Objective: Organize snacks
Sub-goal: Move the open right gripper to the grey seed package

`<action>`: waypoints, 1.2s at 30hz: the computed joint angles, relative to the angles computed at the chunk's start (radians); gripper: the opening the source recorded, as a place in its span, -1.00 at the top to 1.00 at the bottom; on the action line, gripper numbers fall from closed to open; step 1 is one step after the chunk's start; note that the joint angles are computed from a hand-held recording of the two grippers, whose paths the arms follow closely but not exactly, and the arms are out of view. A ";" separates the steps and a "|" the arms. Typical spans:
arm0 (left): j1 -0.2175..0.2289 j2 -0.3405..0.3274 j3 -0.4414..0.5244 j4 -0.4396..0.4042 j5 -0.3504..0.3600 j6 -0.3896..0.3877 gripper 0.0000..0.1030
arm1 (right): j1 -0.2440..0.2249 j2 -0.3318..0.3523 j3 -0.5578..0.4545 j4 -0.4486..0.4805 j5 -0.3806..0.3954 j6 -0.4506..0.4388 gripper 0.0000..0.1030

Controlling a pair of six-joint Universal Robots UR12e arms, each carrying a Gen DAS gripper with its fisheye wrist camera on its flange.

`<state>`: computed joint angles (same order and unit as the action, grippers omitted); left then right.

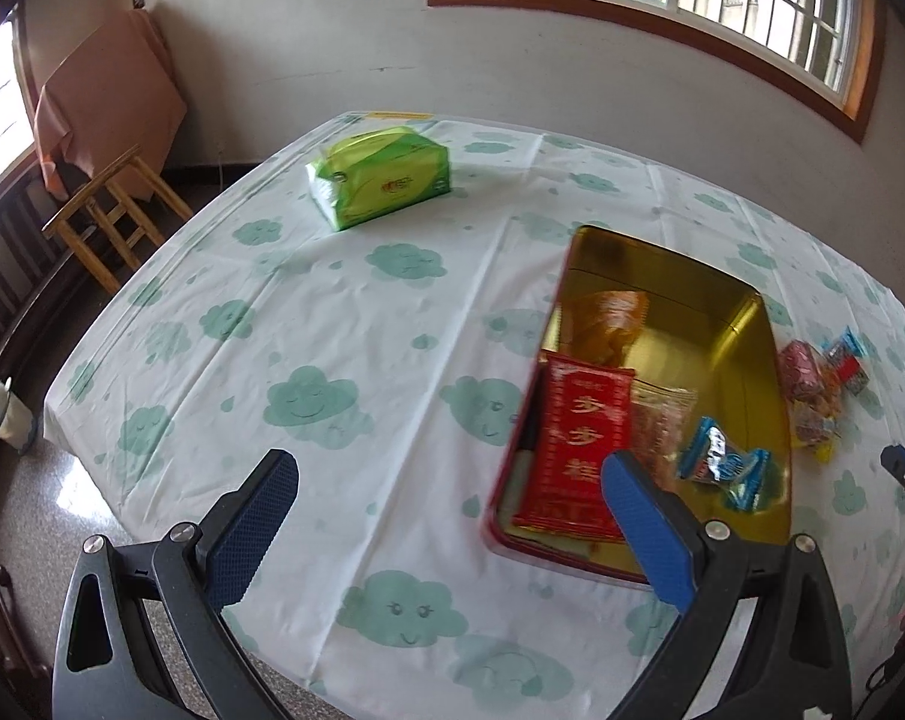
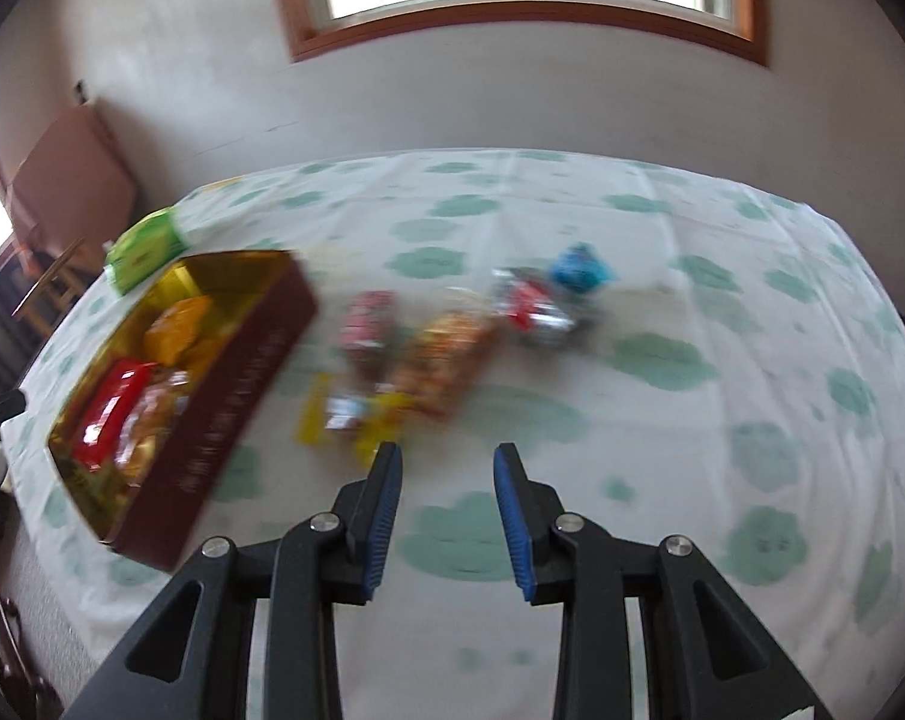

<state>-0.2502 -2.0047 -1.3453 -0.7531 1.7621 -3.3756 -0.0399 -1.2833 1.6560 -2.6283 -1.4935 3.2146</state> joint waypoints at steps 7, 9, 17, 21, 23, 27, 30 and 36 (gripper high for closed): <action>-0.035 -0.026 0.044 -0.027 -0.046 0.061 -0.95 | -0.035 0.004 0.010 -0.036 -0.002 0.019 0.37; -0.045 -0.035 0.058 -0.038 -0.062 0.079 -0.95 | -0.038 0.020 -0.009 -0.039 -0.004 0.003 0.37; -0.070 -0.062 0.102 -0.082 -0.079 0.124 -0.95 | -0.072 0.103 -0.121 0.007 0.081 -0.071 0.11; -0.081 -0.079 0.129 -0.100 -0.078 0.141 -0.95 | -0.083 0.145 -0.185 0.089 0.141 -0.149 0.11; -0.087 -0.088 0.144 -0.106 -0.080 0.153 -0.95 | -0.091 0.162 -0.207 0.121 0.182 -0.174 0.11; -0.099 -0.109 0.177 -0.128 -0.079 0.173 -0.95 | -0.091 0.185 -0.228 0.121 0.196 -0.221 0.09; -0.106 -0.127 0.205 -0.153 -0.092 0.173 -0.95 | -0.092 0.191 -0.227 0.098 0.215 -0.221 0.09; -0.123 -0.160 0.252 -0.174 -0.127 0.185 -0.95 | -0.072 0.188 -0.195 0.013 0.163 -0.236 0.31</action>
